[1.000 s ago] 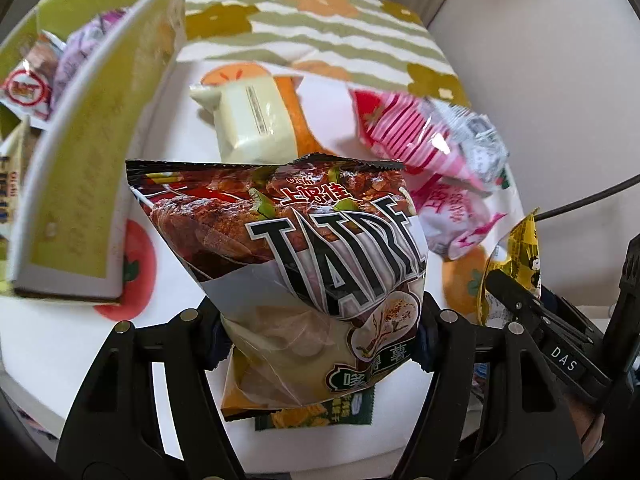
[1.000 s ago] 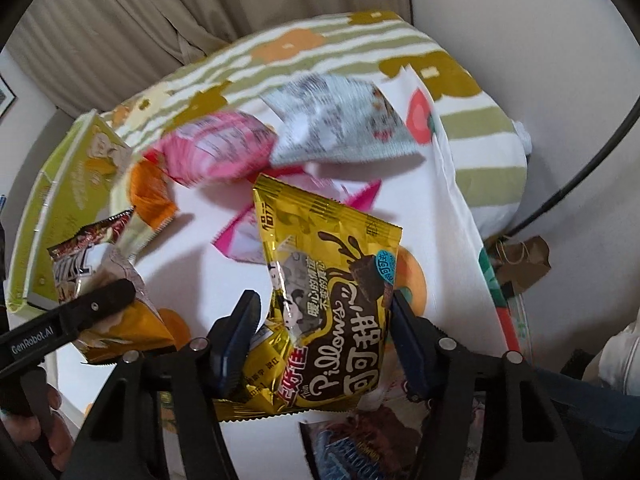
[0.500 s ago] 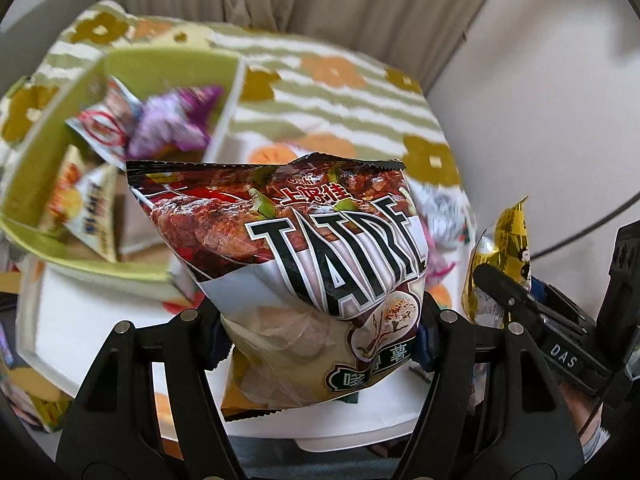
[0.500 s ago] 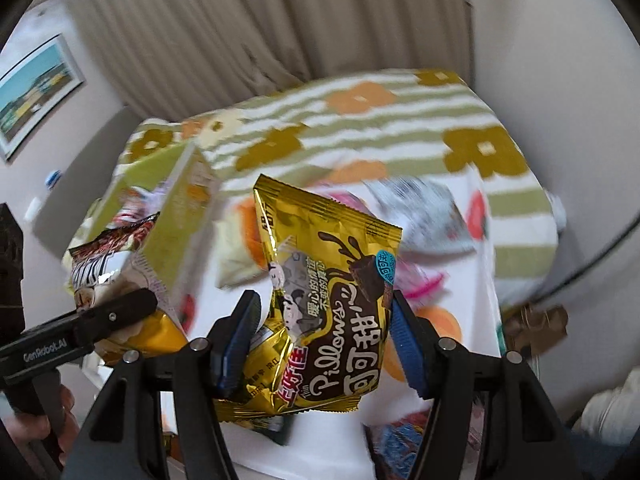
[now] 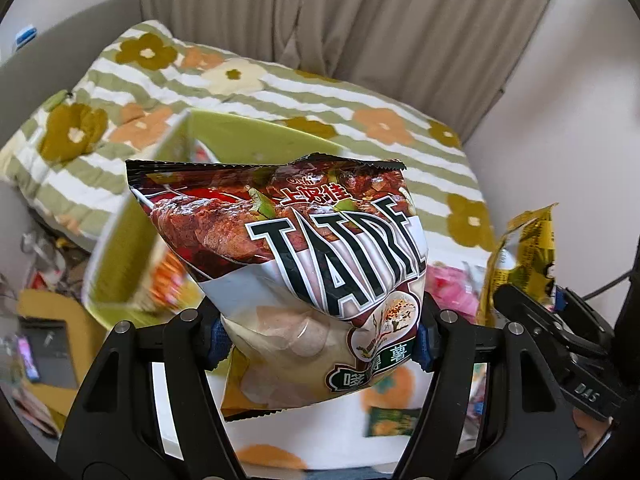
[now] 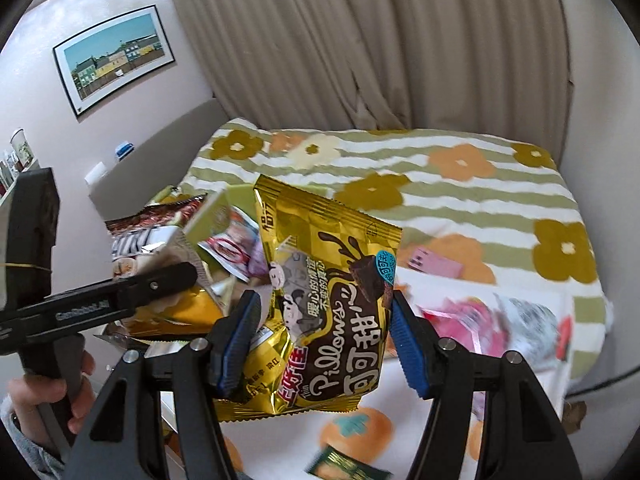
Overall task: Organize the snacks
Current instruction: 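Carry both bags over the green box and open both tools to drop them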
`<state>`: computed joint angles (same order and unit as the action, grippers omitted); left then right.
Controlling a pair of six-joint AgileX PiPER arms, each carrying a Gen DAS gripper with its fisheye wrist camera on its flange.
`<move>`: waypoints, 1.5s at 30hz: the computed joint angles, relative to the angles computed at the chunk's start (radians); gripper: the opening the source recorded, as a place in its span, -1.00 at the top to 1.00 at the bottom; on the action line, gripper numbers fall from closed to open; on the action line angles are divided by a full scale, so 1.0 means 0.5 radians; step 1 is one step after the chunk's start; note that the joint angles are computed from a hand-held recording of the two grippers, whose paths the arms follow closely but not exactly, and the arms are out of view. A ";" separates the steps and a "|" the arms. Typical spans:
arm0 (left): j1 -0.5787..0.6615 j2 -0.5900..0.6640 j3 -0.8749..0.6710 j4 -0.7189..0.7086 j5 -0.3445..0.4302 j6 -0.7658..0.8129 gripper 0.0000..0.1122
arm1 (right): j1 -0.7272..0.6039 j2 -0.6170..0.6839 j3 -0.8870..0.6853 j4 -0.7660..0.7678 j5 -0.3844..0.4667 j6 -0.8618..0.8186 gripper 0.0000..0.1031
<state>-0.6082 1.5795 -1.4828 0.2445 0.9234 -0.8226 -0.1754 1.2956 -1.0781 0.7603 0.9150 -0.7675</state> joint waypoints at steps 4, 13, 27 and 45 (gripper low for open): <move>0.309 0.105 -0.080 -0.257 -0.002 0.416 -0.16 | 0.368 0.175 -0.143 -0.166 -0.202 0.340 -0.16; 0.749 0.536 -0.386 -0.732 0.101 1.159 -0.20 | 0.780 0.554 -0.475 -0.586 -0.399 0.984 -0.16; 1.002 0.643 -0.460 -0.994 0.178 1.671 -0.65 | 1.018 0.803 -0.645 -1.034 -0.426 1.662 -0.16; 1.077 0.354 -0.035 -0.995 -0.009 1.618 -0.65 | 1.209 0.750 -0.444 -1.143 -0.488 1.699 -0.47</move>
<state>-0.0696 1.7563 -1.5001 -0.2528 0.9191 -0.0138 0.4290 1.6704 -1.2999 0.1889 0.6710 0.0818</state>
